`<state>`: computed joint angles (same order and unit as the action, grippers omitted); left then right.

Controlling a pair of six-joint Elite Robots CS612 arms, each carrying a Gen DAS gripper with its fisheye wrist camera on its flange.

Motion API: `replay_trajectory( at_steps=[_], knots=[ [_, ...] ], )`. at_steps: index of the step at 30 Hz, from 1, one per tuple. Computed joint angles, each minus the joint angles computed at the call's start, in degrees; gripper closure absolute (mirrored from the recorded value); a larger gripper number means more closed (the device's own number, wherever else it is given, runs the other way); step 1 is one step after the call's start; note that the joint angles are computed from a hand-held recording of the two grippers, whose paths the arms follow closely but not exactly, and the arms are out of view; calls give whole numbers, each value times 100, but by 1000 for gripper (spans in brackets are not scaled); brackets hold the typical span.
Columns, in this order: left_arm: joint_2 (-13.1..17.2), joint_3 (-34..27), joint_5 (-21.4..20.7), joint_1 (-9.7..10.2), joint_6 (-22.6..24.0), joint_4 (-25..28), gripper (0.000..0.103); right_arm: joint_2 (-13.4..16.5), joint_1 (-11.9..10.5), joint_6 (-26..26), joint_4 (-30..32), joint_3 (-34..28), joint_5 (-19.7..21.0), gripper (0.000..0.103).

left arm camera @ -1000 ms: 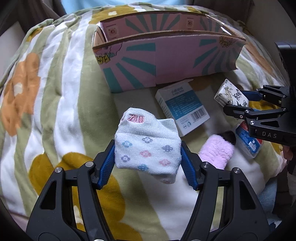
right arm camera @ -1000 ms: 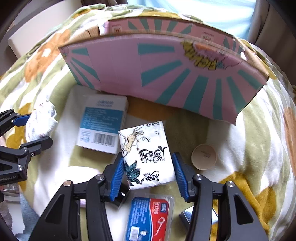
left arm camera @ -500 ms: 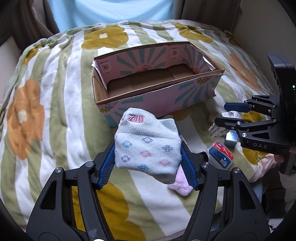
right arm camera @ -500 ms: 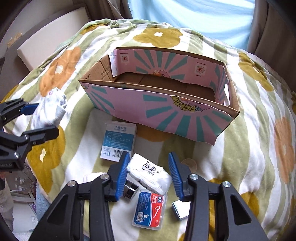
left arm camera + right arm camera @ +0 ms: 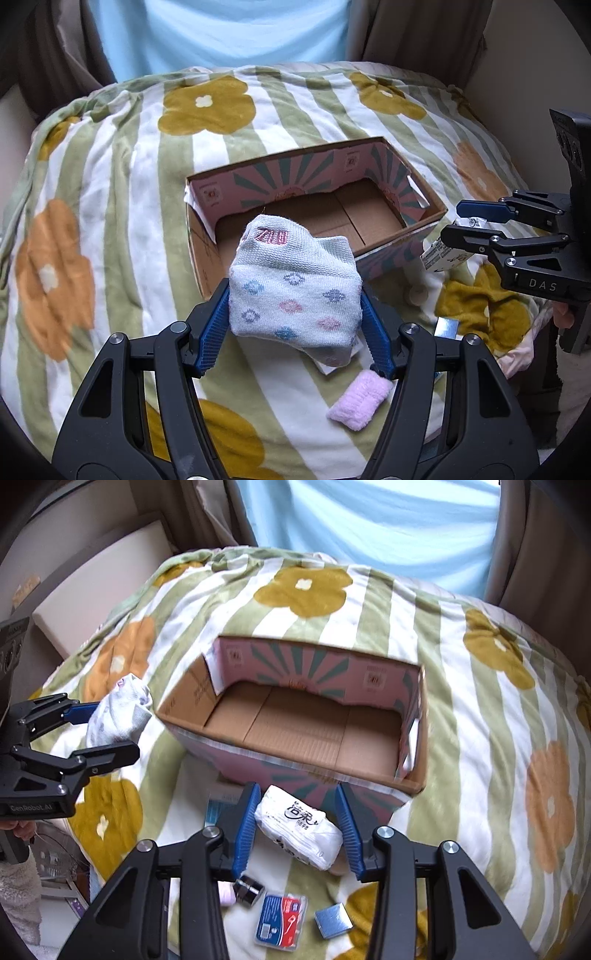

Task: Organize objects
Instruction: 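Carry the sock and tissue pack into the pink box and release both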

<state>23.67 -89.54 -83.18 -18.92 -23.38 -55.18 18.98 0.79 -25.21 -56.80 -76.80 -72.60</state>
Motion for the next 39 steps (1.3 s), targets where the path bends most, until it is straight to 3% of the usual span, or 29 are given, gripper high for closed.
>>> replay_trajectory(
  at_steps=[9,16,32,34,35,36,38,39],
  knots=[
    [-446,1128,-319,335,74,-487,41,-589,100,517,-773,1351,-358,64],
    [-514,1827,-752,580,-149,-709,41,-871,157,753,-1174,2283,-619,64],
    [-421,2230,-912,673,-223,-637,41,-922,268,898,-1355,2911,-697,64],
    [-499,2354,-782,657,-235,-585,36,-911,283,881,-1462,2909,-735,63],
    [-535,2407,-692,643,-222,-563,28,-901,281,854,-1498,2896,-681,58],
    [-556,2436,-590,624,-183,-544,0,-904,271,886,-1491,2898,-596,50],
    [-538,2377,-357,574,-89,-565,0,-912,250,915,-1433,2900,-453,2],
    [-532,2351,-264,555,-66,-534,0,-877,240,895,-1454,2830,-385,1]
  ],
)
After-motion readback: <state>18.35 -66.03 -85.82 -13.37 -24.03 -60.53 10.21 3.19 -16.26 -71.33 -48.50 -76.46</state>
